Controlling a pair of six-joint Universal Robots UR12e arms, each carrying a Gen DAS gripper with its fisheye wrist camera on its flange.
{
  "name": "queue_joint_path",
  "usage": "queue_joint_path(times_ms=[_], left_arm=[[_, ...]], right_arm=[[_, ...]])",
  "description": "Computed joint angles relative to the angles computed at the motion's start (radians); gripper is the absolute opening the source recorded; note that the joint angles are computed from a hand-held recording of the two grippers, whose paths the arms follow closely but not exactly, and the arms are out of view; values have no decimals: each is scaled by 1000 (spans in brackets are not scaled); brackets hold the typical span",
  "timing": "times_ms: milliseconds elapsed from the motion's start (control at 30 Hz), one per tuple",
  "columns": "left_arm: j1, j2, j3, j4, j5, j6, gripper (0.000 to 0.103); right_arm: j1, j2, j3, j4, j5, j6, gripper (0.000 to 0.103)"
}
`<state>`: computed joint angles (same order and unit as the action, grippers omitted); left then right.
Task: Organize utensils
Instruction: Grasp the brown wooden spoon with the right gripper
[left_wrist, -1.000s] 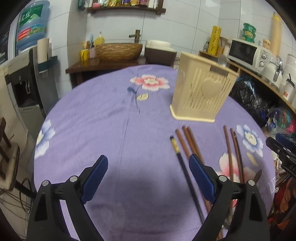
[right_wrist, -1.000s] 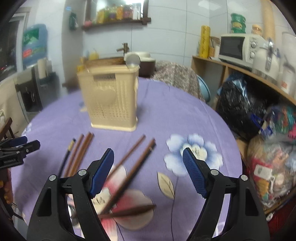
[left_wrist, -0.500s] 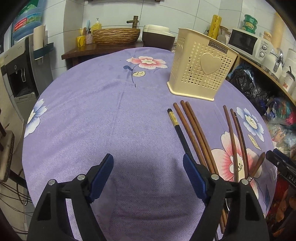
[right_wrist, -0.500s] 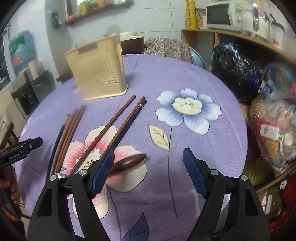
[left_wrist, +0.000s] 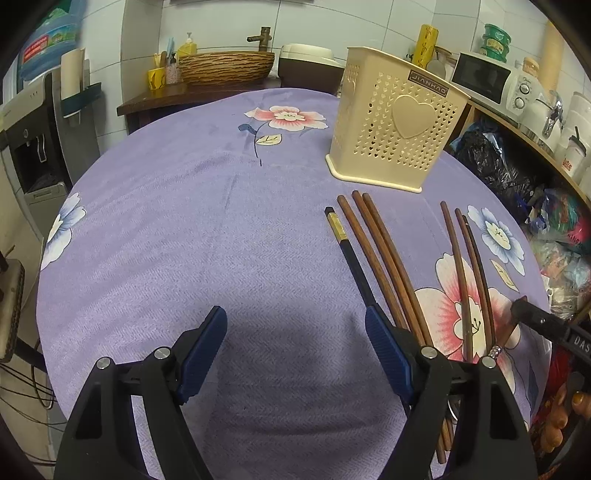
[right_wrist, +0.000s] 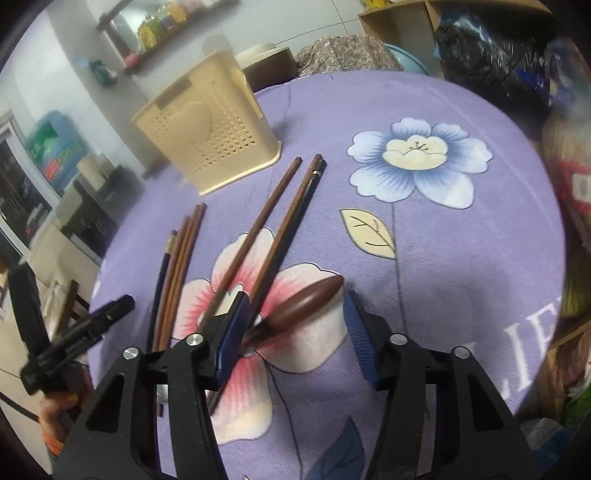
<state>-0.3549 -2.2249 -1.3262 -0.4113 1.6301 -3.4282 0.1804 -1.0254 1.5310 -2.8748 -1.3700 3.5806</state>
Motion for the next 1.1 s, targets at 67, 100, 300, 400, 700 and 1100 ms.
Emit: queue_joint_path(times_ms=[67,100,300,400,700,1100], left_arm=[[0,0,0,-1,-3,-1,77],[0,0,0,-2,-2,0,77],[1,-1,1,-7,-6,-1,77],[2,-2,3,-11,-13,-4,77],[1,-4,9,-25,-13,2,77],[4,-19,47,-61,-56,13,66]], right_arm=[[-4,8,-6,-14,17,36,47],[-8,11,-8,-20,32,54,46],[-37,34,-11,-69,172,193,28],[-45,47,-16,-92,219,240,25],[-59,70,-41,-110,305,295,21],[-32,54,-85,-153,269,137,16]])
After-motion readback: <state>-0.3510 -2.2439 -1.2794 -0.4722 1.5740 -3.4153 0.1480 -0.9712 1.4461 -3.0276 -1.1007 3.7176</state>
